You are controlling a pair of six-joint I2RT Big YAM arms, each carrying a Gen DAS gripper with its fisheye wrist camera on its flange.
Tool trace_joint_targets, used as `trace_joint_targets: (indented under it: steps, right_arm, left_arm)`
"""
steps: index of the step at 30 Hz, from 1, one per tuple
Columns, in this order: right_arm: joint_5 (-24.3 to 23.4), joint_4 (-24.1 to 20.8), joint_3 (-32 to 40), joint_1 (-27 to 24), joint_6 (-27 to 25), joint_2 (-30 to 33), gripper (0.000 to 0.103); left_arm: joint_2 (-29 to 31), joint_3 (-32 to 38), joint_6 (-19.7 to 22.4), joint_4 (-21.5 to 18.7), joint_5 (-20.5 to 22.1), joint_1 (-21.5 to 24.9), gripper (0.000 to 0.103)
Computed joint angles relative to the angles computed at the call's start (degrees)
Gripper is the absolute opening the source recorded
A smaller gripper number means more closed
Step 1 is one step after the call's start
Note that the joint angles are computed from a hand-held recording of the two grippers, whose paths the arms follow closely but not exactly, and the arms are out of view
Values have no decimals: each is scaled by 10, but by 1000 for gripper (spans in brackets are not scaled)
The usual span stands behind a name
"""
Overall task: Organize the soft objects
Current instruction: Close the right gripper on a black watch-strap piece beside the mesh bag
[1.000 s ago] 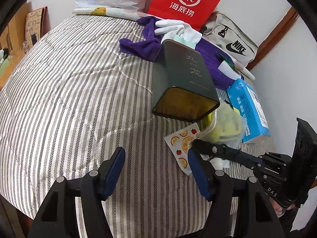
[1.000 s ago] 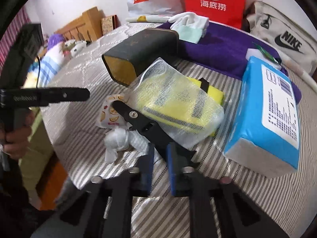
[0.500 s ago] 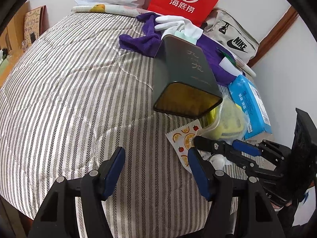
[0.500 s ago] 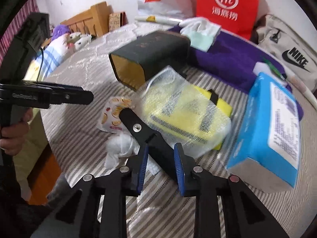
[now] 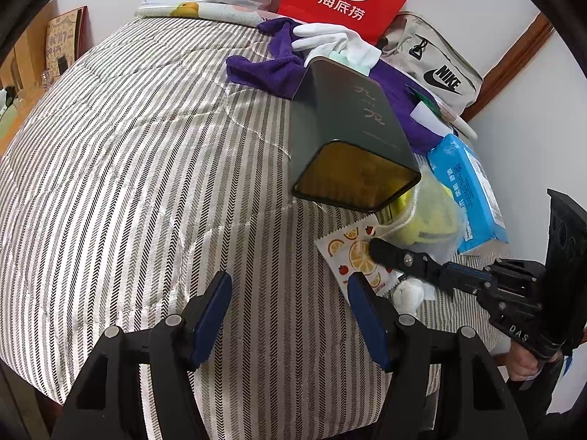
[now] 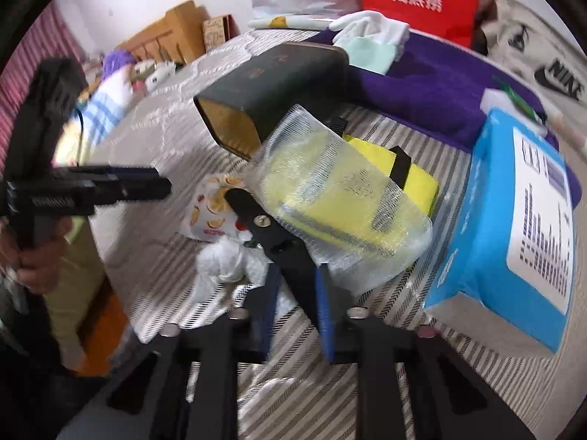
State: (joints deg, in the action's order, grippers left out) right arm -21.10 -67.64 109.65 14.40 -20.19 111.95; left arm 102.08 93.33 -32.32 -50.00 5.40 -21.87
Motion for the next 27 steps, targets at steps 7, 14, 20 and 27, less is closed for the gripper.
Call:
trace_joint_targets:
  steps: [7, 14, 20, 27]
  right_arm:
    - [27, 25, -14, 8, -3, -9, 2]
    - [32, 16, -8, 12, -39, 5, 42]
    - [17, 17, -11, 6, -28, -1, 20]
    - [-16, 1, -25, -13, 5, -18, 6]
  left_arm:
    - [-4, -2, 4, -2, -2, -3, 63]
    - [-5, -4, 3, -1, 1, -1, 63]
    - [-4, -4, 5, -2, 3, 0, 63]
    - [-3, -2, 4, -3, 4, -2, 63]
